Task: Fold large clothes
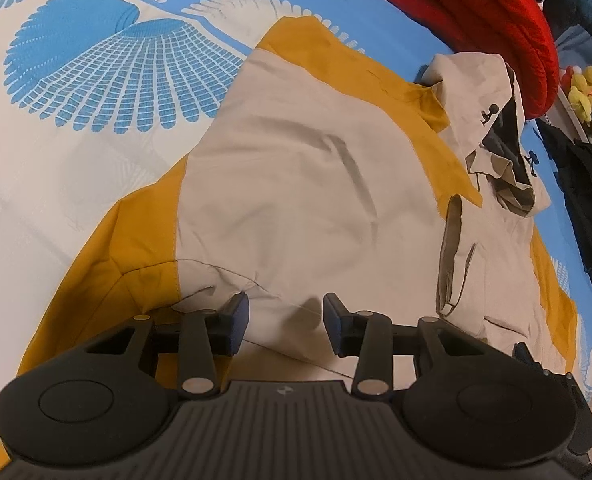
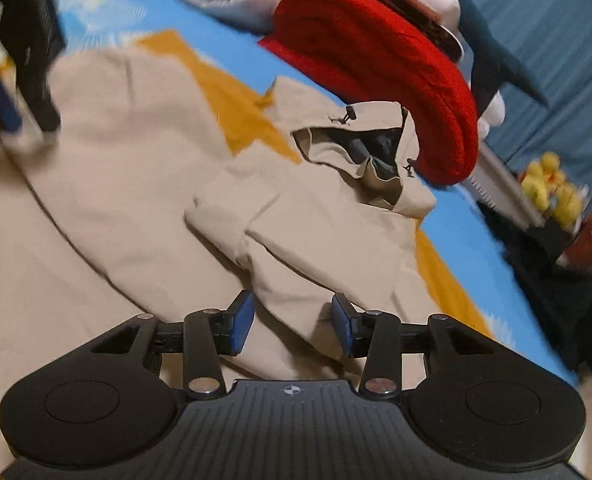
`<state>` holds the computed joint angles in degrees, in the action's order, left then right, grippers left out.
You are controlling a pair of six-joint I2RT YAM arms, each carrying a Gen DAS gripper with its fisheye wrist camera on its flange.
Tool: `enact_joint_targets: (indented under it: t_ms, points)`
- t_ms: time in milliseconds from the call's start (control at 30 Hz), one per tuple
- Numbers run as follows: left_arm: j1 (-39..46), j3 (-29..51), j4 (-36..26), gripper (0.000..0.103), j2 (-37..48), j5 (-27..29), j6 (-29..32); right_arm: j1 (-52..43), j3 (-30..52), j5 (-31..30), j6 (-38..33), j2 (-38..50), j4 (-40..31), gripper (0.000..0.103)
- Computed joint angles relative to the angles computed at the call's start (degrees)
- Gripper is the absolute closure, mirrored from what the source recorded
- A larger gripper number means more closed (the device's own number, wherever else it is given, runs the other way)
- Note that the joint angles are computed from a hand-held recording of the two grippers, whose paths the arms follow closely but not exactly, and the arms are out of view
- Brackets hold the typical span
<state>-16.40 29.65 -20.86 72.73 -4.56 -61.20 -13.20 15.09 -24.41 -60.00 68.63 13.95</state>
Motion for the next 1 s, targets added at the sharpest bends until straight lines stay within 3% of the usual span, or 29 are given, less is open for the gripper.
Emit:
enact_joint_targets:
  t_ms: [33,67,133,233,333,367,433,567,667,767,900,1000]
  points:
    - [0.2,0.0,0.0,0.058,0.1,0.2,0.1,0.1,-0.5,0.7,-0.5,0.8,1.7,0.064]
    - [0.4,0.0,0.1,0.058,0.1,0.3,0.2,-0.3,-0.2,0.5,-0.2,1.1,1.6,0.080]
    - [0.9,0.0,0.2,0.057,0.1,0.6,0.4,-1.5,2.6,-0.5,3.9,1.4,-2.6,0.100]
    - [1.0,-0.1,0.3,0.058,-0.1,0.6,0.6,-6.1,8.8,-7.0,19.7,2.4,-6.8,0.103]
    - [1.0,-0.2,0.0,0.058,-0.5,0.3,1.2,-14.3,15.5,-13.4,45.7,5.1,-8.1,0.103]
    - [1.0,-0.4,0.0,0.058,-0.7,0.4,1.3,-17.8,17.2,-14.8,55.0,6.6,-7.7,0.103]
    - [0.5,0.0,-0.5,0.058,-0.8,-0.3,1.3,-21.4,20.6,-13.3,64.0,9.9,-10.6,0.102]
    - [-0.1,0.6,-1.1,0.057,-0.3,-0.9,1.1,-22.4,25.9,-7.5,62.9,16.1,-20.8,0.092]
    - [-0.3,1.0,-1.7,0.057,-0.8,-1.6,1.4,-23.4,29.0,-9.4,62.4,20.5,-25.7,0.077]
    - [-0.7,1.3,-2.1,0.057,-1.7,-2.9,2.3,-23.6,32.3,-10.7,62.0,24.5,-29.0,0.070]
    - [-2.6,0.9,-1.6,0.057,-5.4,-8.6,1.4,-24.2,36.9,-9.6,65.8,29.7,-32.8,0.070]
    - [-3.3,0.6,-0.4,0.057,-8.5,-12.7,2.6,-26.1,38.6,-10.7,66.0,31.4,-33.8,0.078]
